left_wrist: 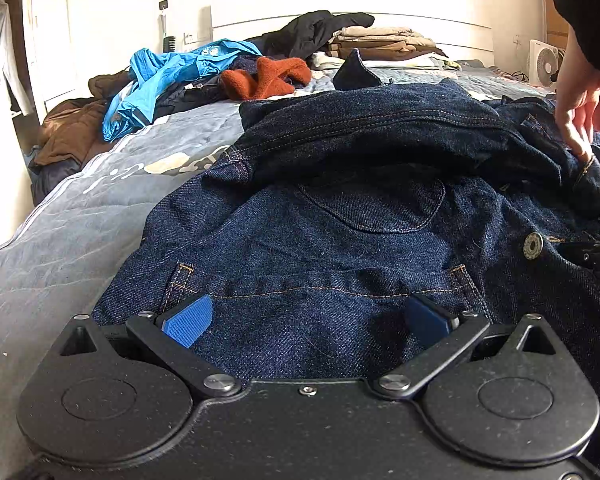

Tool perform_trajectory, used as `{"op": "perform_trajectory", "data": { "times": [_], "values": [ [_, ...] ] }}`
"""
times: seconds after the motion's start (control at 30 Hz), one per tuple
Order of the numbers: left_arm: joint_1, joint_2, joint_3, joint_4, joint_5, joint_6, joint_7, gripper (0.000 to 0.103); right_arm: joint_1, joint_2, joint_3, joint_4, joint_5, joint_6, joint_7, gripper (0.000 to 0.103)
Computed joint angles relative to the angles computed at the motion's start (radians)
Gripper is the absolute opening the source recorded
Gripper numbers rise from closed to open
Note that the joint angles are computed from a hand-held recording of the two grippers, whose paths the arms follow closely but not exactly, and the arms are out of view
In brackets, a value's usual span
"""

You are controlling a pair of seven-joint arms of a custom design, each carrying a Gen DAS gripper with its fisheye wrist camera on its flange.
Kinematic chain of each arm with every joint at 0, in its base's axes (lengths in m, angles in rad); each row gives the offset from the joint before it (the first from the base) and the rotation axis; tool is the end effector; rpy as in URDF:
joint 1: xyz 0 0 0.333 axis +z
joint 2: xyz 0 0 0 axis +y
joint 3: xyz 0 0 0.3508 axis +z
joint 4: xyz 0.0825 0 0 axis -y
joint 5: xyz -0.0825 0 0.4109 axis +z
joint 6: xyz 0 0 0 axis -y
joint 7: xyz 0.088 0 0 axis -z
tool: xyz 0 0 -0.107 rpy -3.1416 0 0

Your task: Fold clothes

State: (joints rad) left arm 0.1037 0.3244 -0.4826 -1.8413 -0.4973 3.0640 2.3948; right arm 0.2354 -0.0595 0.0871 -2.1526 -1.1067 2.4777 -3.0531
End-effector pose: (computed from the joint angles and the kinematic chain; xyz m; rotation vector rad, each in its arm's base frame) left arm 0.6815 -0.1886 0.4887 -1.0934 2.1456 -1.0383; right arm 0.5485 0.1872 0.4867 -1.2039 2.1575 -0.9792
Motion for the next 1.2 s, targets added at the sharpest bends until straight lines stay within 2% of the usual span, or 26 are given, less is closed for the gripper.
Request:
{"op": "perform_trajectory", "data": {
  "times": [1.2],
  "values": [
    [0.002, -0.001, 0.000, 0.001, -0.004, -0.006, 0.004, 0.103, 0.001, 0.001, -0.002, 0.005, 0.010, -0.005, -0.018, 0.103]
  ]
}}
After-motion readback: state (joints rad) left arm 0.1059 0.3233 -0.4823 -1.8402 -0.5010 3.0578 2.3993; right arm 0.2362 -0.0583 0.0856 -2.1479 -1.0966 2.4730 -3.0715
